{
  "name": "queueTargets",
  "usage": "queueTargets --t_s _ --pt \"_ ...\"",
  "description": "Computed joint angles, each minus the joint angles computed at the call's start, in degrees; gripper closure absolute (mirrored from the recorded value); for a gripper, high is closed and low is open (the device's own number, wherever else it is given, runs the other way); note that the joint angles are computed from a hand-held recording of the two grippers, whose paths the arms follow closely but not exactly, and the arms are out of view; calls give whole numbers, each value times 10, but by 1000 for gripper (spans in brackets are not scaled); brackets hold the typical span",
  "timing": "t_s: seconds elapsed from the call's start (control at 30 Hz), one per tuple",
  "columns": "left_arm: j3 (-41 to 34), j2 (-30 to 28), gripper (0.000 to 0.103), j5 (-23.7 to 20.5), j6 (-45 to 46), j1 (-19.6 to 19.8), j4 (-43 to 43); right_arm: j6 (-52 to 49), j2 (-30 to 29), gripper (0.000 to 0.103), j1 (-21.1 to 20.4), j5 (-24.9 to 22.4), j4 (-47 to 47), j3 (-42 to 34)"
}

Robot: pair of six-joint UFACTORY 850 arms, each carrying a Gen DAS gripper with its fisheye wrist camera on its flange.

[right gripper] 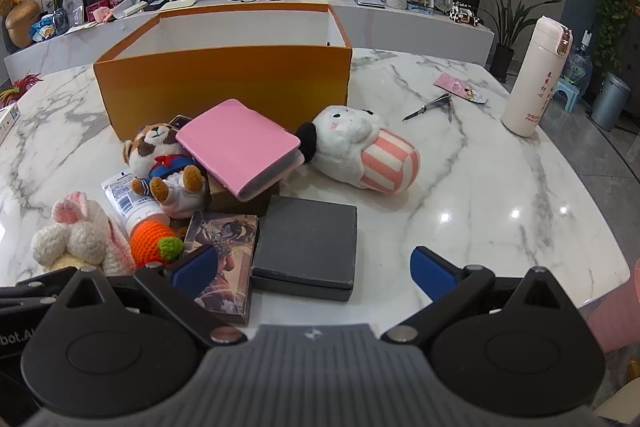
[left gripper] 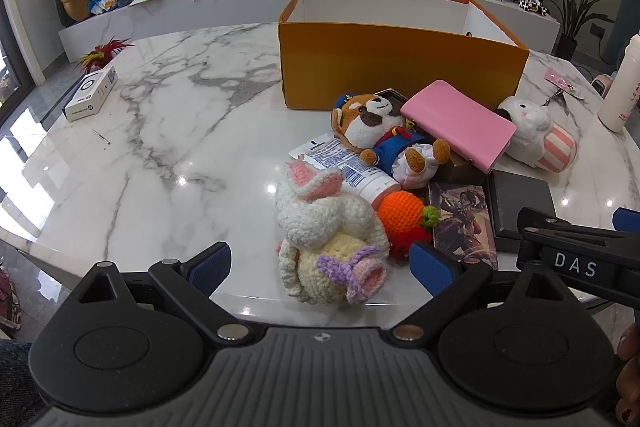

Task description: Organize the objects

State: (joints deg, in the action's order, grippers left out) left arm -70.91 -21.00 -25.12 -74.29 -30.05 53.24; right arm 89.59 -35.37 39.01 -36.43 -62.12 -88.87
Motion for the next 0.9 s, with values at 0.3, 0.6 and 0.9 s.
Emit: queueTargets --t_s 0.3,0.6,0.9 --pt "-2 -4 0 3 7 2 -8 4 0 1 0 2 -2 1" --pt "-3 -5 0 7 15 3 -13 0 -2 1 -1 2 3 -1" --pt "-3 -5 0 9 16 3 -13 -4 -2 1 -3 8 6 -1"
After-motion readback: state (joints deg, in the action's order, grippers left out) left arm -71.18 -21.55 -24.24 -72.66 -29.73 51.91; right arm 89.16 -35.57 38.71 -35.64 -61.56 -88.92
